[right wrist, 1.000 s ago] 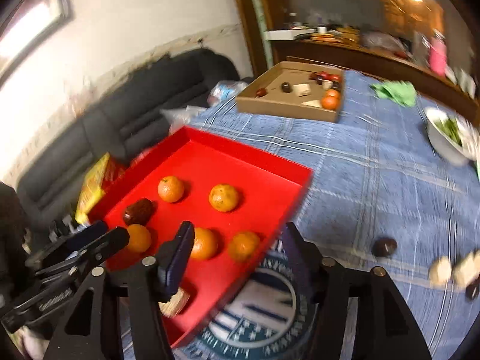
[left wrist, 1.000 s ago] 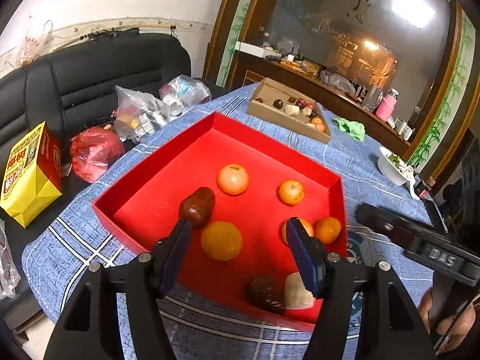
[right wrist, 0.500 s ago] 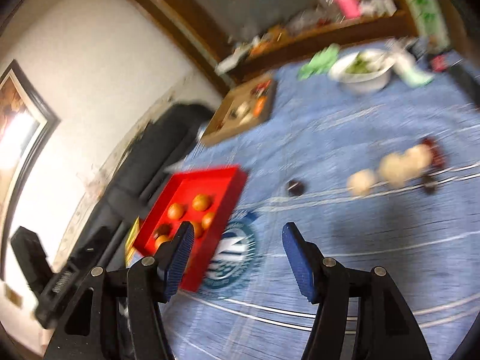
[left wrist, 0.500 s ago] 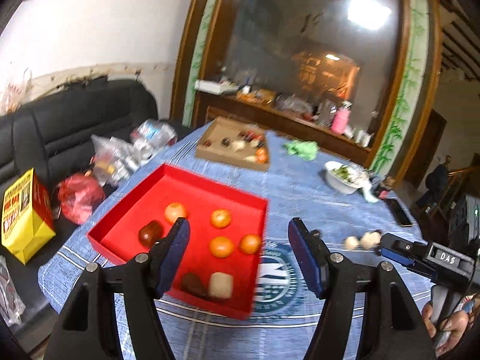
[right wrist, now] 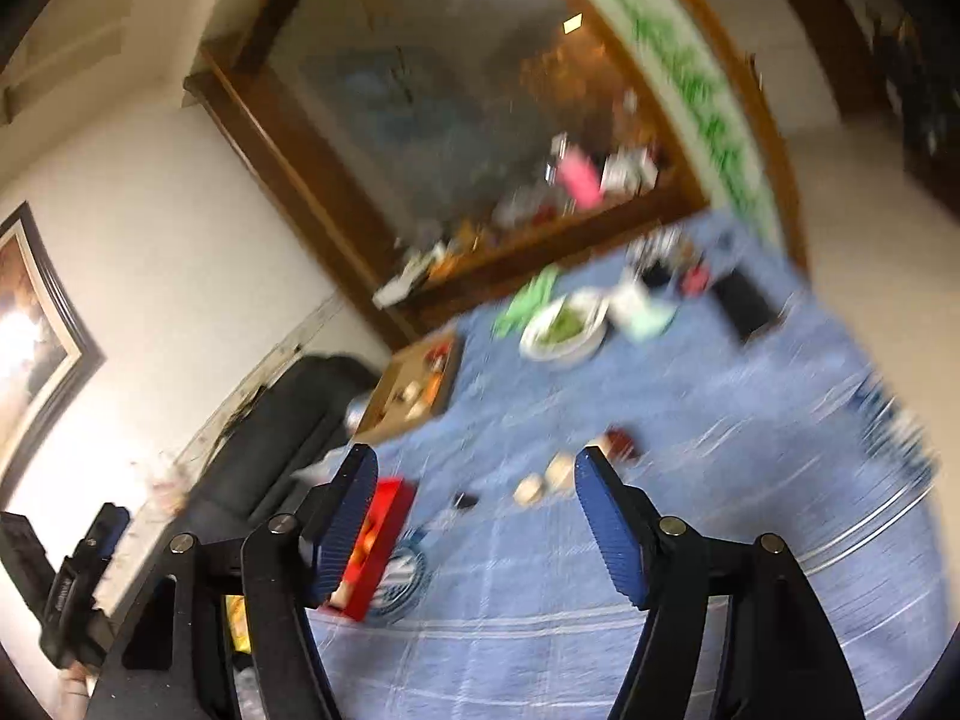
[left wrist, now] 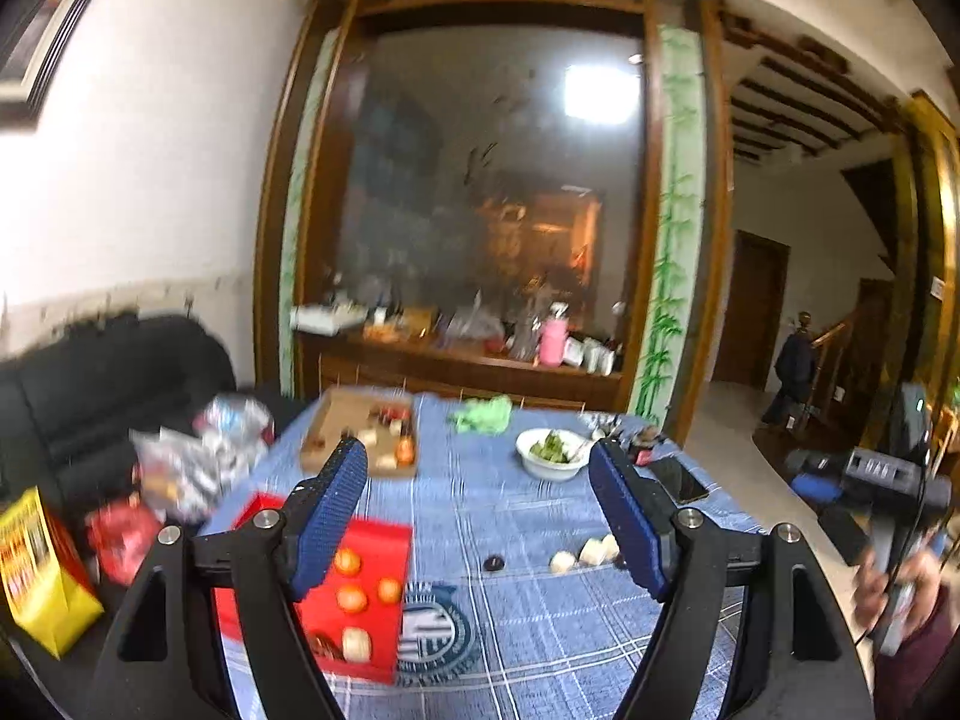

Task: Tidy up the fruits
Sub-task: 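Open both tools over the red tray and move them back to the fruits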

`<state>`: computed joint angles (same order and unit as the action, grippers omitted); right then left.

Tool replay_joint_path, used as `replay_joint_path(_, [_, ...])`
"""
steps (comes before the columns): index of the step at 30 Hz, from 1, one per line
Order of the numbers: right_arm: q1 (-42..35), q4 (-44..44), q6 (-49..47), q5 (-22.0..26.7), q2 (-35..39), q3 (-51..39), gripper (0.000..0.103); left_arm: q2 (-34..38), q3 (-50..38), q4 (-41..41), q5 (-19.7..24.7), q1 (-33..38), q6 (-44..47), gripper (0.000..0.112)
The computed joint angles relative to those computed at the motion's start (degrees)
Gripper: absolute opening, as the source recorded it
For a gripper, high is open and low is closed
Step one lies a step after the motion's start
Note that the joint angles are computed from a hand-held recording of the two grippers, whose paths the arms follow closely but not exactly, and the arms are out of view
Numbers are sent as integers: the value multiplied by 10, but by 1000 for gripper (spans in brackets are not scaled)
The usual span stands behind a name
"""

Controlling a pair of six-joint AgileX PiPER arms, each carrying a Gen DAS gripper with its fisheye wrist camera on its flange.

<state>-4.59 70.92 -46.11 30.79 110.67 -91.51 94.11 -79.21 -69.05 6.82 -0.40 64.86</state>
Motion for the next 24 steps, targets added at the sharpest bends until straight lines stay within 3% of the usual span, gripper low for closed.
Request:
replay_joint_path(4, [-27, -97, 62, -11, -66, -3, 75, -18, -40, 128, 28, 12, -111, 82])
replay_joint_path(7, [-40, -241, 172, -13, -108, -40, 75, -9, -102, 236, 67, 30, -217, 82])
replay_joint_path(10, [-40, -413, 301, -22, -143, -100, 75, 32, -220, 388, 137, 46, -373, 82])
replay_joint_path(13, [-35, -565, 419, 18, -148, -194, 86, 87, -351, 496, 217, 50, -480, 82])
replay_joint_path(16, [-19, -690, 501, 78, -126, -295, 95, 141, -443, 561, 257, 46, -541, 88])
replay_joint_path(21, [-22, -586, 397, 116, -70, -284, 97, 232, -515, 483, 321, 53, -511, 89])
replay_joint_path(24, [-5, -532, 349, 130, 5, -263, 97, 296, -562, 443, 360, 49, -499, 89])
